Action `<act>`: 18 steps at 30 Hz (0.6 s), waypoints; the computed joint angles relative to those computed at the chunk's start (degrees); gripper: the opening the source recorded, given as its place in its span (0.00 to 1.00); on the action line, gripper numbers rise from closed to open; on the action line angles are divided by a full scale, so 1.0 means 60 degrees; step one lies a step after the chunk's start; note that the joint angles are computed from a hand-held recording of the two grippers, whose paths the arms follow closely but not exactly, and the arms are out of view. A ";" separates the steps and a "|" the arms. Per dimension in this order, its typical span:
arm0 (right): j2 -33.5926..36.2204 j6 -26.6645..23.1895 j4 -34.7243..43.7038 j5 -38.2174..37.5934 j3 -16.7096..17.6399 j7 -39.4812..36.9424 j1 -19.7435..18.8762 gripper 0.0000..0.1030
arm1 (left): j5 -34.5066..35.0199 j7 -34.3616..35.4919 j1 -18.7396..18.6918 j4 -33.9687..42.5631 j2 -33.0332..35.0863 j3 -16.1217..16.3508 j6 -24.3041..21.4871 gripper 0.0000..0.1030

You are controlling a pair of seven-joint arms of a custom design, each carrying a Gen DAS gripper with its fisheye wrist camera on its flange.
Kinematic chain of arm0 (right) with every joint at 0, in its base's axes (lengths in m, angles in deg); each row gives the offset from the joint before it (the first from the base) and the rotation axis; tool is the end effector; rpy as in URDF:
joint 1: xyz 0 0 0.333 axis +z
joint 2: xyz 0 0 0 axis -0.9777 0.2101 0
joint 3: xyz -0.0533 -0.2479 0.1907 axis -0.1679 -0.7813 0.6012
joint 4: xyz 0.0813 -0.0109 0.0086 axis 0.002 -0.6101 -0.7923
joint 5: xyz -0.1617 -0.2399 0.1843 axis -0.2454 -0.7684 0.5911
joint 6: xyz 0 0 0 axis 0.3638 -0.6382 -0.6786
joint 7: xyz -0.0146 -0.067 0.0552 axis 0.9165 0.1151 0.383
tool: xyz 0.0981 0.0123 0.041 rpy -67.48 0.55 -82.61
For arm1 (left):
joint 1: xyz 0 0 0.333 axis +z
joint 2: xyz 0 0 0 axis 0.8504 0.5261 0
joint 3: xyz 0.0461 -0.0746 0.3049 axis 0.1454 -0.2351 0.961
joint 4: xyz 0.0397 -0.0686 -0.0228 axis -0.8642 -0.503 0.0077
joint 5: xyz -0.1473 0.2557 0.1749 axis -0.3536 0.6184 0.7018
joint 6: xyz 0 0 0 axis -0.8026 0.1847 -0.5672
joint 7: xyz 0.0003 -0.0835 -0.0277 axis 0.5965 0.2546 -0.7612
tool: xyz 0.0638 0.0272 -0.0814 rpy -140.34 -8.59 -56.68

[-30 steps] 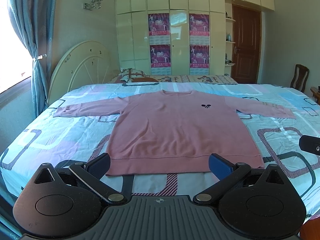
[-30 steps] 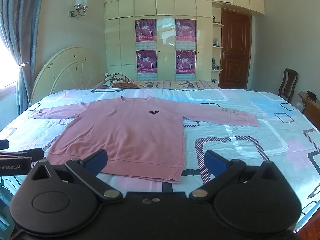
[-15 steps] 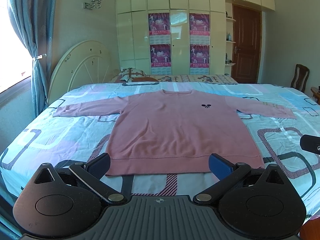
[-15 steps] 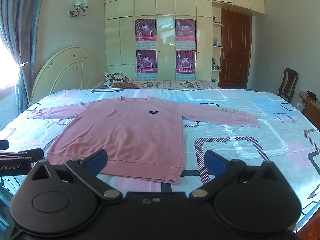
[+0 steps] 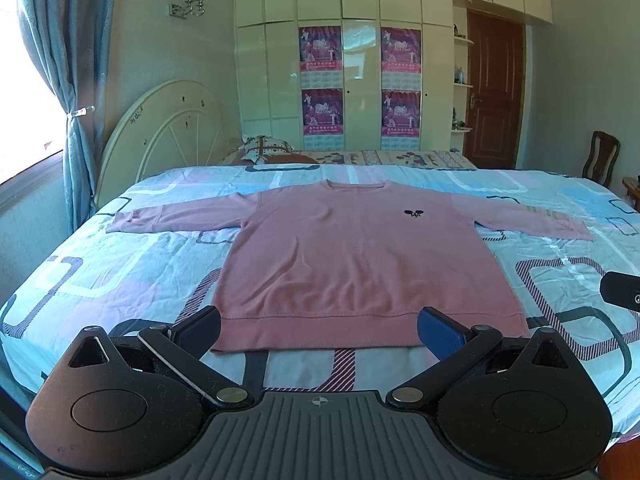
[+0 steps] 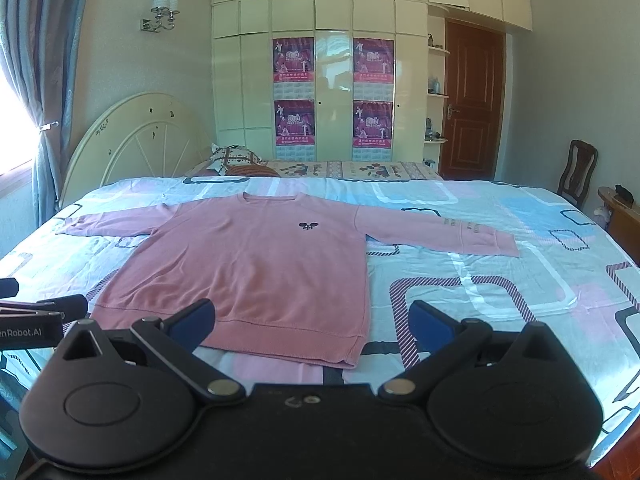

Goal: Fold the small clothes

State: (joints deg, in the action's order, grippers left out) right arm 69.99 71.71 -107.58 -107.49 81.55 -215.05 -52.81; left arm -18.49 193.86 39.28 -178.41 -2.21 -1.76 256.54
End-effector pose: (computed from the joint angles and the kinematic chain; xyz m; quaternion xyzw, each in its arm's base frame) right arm 0.5478 0.2882 0.4535 -0.5992 0.6186 -0.3709 0.3474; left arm 0.5407 -0.0940 0.4512 -0.6090 0.6229 -0.3282 0.3653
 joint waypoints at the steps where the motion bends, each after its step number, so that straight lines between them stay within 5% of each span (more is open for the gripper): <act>1: 0.0001 -0.0008 0.0002 0.0000 0.0000 -0.0001 0.0004 1.00 | 0.0036 -0.0035 0.0015 -0.0017 0.0001 -0.0011 0.0013 1.00; 18: 0.0125 -0.0062 0.0114 -0.0004 -0.0015 -0.0028 0.0098 1.00 | 0.0037 -0.0067 -0.0006 -0.0058 -0.0010 0.0037 -0.0016 1.00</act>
